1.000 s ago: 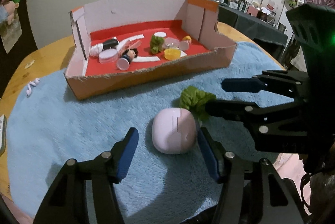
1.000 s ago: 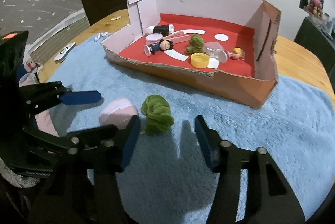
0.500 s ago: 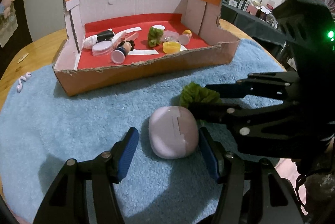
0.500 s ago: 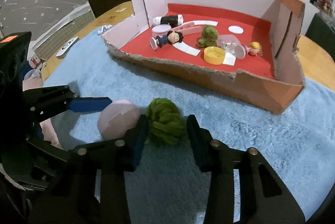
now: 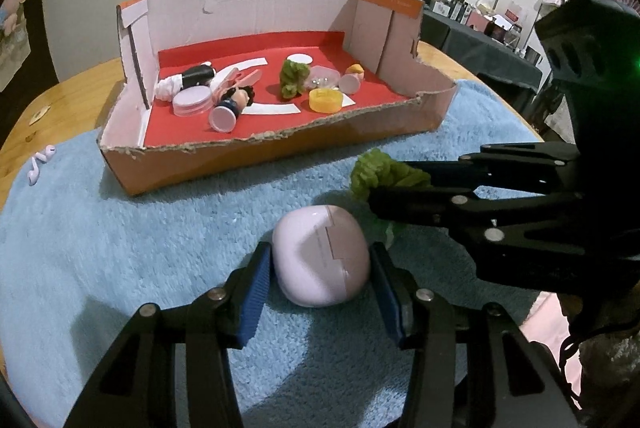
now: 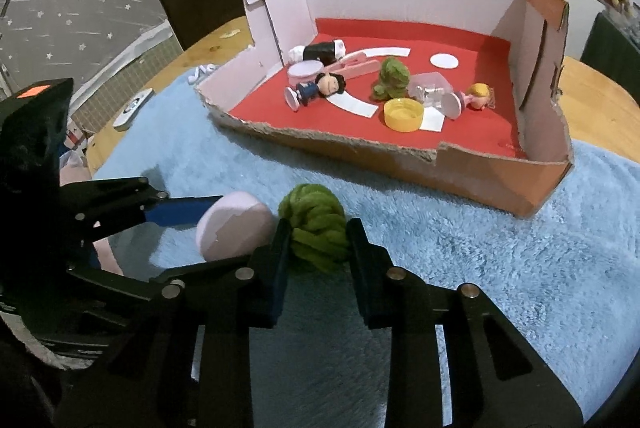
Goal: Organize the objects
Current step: 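Grasp the pink egg-shaped case with the left tool while the right tool grasps the green knitted toy, then carry the pink case and green knitted toy into the box with both tools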
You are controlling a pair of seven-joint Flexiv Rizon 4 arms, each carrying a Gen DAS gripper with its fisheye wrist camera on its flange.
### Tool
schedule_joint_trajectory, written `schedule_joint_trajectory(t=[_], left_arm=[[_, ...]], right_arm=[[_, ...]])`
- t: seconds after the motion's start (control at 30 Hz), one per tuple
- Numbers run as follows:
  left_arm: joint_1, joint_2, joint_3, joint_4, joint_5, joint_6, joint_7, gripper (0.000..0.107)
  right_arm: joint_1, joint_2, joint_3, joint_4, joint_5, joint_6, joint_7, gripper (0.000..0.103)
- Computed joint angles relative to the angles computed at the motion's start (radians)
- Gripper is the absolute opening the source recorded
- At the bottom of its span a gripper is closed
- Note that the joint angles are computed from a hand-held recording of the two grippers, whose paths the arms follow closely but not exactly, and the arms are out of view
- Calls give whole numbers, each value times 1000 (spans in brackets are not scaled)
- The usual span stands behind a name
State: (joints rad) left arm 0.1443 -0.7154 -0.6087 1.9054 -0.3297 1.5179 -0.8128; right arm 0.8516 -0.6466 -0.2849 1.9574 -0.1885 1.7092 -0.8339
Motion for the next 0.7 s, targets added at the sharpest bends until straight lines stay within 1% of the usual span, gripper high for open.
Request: schedule_joint_trajectory(t=[0.2,0.33,0.57,0.7], left_arm=[[29,3,-33,3,-2,9,7,51],[53,2,-59,5,3,20,7,51],[85,2,-88,0,15,32,-7,51],[100,0,-104,-10,22,35,-11,51]], right_arm=[[23,14,-18,8,15,22,-3,26],[12,21,-3,4,30,37,-12,26],[63,30,-59,8,59,37,-14,26],[73,32,-72,4,66,38,-17,26]])
